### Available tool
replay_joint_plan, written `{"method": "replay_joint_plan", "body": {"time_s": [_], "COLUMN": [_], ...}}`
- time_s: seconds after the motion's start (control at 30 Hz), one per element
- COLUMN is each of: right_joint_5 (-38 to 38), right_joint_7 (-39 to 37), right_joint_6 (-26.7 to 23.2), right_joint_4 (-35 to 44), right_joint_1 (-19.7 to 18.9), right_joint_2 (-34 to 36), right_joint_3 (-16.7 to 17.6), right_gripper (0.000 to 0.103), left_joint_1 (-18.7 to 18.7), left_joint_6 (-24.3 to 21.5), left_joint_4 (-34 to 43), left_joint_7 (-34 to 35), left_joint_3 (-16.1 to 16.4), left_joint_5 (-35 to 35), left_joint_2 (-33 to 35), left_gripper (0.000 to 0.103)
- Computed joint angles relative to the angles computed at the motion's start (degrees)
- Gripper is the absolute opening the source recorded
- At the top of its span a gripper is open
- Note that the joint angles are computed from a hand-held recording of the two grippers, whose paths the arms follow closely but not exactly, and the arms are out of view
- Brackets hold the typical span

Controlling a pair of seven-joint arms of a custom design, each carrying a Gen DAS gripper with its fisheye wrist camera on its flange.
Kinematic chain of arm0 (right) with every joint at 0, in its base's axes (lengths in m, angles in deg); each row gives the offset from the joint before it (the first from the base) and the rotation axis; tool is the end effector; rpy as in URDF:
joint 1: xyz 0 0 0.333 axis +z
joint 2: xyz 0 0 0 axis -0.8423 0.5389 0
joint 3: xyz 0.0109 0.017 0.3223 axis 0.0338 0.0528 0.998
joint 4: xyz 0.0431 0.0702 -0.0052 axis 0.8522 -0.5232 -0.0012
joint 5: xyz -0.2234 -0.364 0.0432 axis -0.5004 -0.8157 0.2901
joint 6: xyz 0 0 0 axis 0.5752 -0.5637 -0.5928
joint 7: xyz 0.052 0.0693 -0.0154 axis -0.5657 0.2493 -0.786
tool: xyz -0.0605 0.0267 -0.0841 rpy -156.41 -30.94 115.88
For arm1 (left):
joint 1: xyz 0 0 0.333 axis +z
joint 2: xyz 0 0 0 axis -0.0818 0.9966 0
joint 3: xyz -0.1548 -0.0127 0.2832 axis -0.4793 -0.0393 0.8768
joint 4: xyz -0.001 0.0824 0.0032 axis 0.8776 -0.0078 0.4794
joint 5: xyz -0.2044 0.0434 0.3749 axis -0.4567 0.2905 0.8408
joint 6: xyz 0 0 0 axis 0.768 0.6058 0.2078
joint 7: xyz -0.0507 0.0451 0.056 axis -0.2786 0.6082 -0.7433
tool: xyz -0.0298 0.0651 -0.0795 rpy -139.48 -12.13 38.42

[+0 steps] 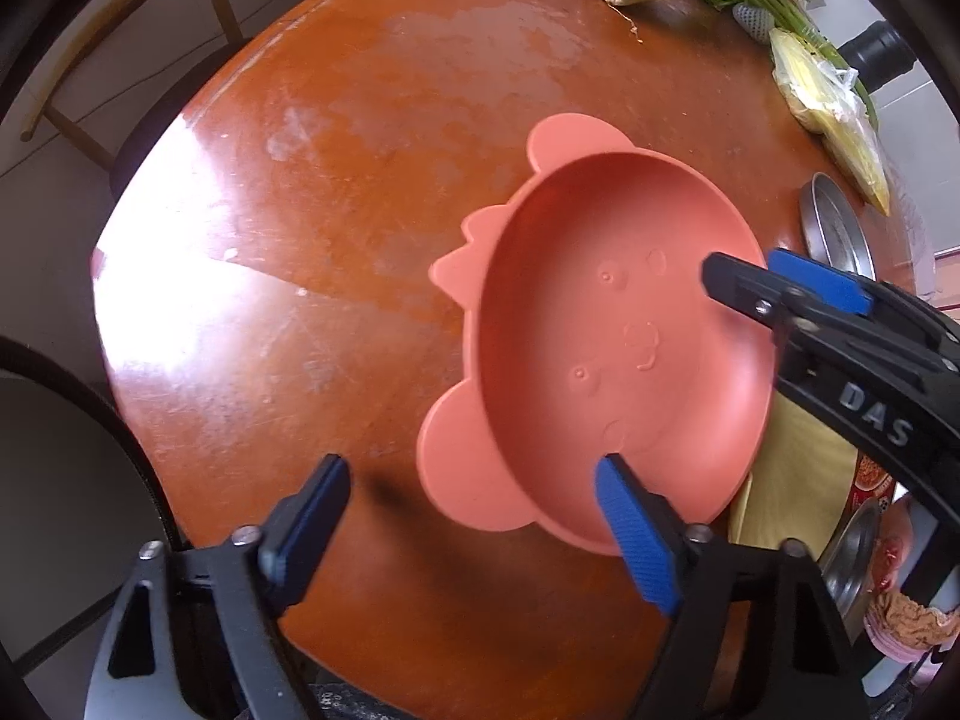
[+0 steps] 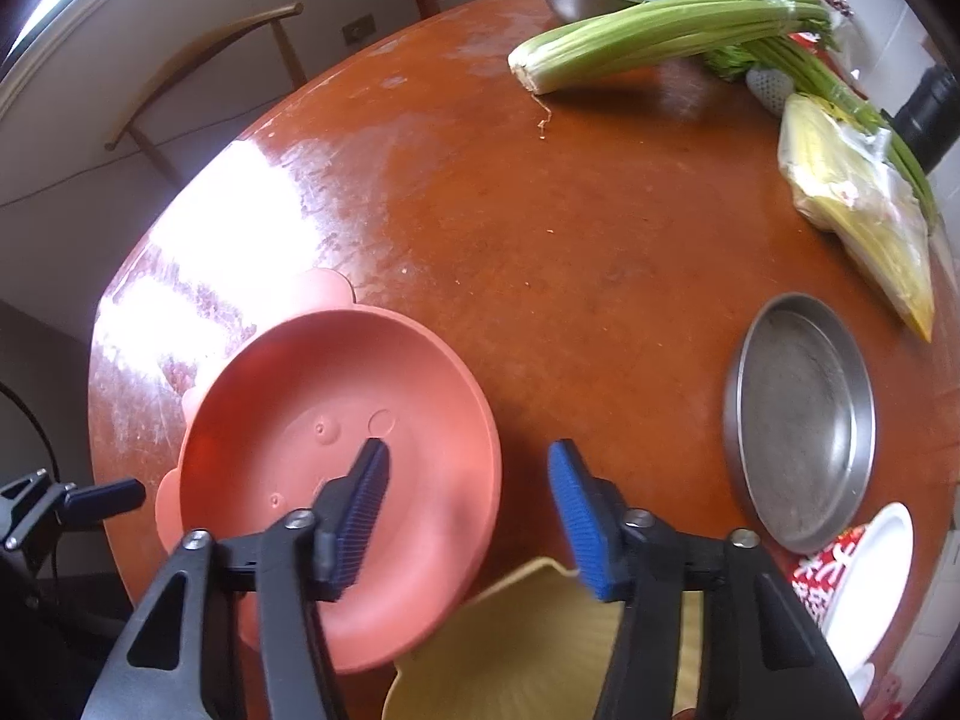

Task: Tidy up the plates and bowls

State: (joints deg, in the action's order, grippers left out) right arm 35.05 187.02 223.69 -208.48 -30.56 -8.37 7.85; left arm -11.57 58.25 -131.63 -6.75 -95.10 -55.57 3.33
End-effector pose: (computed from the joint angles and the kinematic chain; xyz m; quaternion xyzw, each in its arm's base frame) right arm 0.4497 0.3245 0.3936 -0.7798 0.6114 -0.0593 0.1208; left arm 0.4050 -0.1245 0.3813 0.7099 -0.6995 0.0710 0.0409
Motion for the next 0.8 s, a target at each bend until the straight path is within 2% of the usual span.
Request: {"method": "replay_joint_plan", "body": {"time_s": [0.03,0.13,0.23,0.53,0.8], "right_joint_5": [0.4,2.5,4.2,5.9,4.5], "right_joint_7": [-0.7,-2.7,-4.3,-3.7,-0.1], "right_joint_6": [0.0,0.1,0.8,1.5,1.3], "right_joint_4": [0.1,0.3,0.1,-0.7,-0.7], "right_joint_1": [0.0,0.0,0.1,0.0,0.4], "right_joint_2": [0.3,1.0,0.9,0.2,-2.0], "right_joint_3": [-0.1,-0.3,-0.3,-0.3,0.1], "right_gripper": [0.046,0.038,0.033,0.033,0.033], "left_joint_1": [-0.1,-0.6,-1.1,-0.5,0.5], "left_joint_6": [0.1,1.1,2.3,3.0,3.3], "left_joint_4": [0.3,0.8,1.4,3.9,4.5], "left_joint_7": [-0.3,-0.8,-0.5,0.2,0.8], "left_joint_3": [-0.2,-0.7,-0.5,0.5,1.1], "left_joint_5": [-0.2,-0.1,-0.6,-1.8,-2.4], "left_joint_2": [0.6,1.5,2.4,5.7,5.1], "left_gripper": [0.071,0.068,0.055,0.055,0.055]}}
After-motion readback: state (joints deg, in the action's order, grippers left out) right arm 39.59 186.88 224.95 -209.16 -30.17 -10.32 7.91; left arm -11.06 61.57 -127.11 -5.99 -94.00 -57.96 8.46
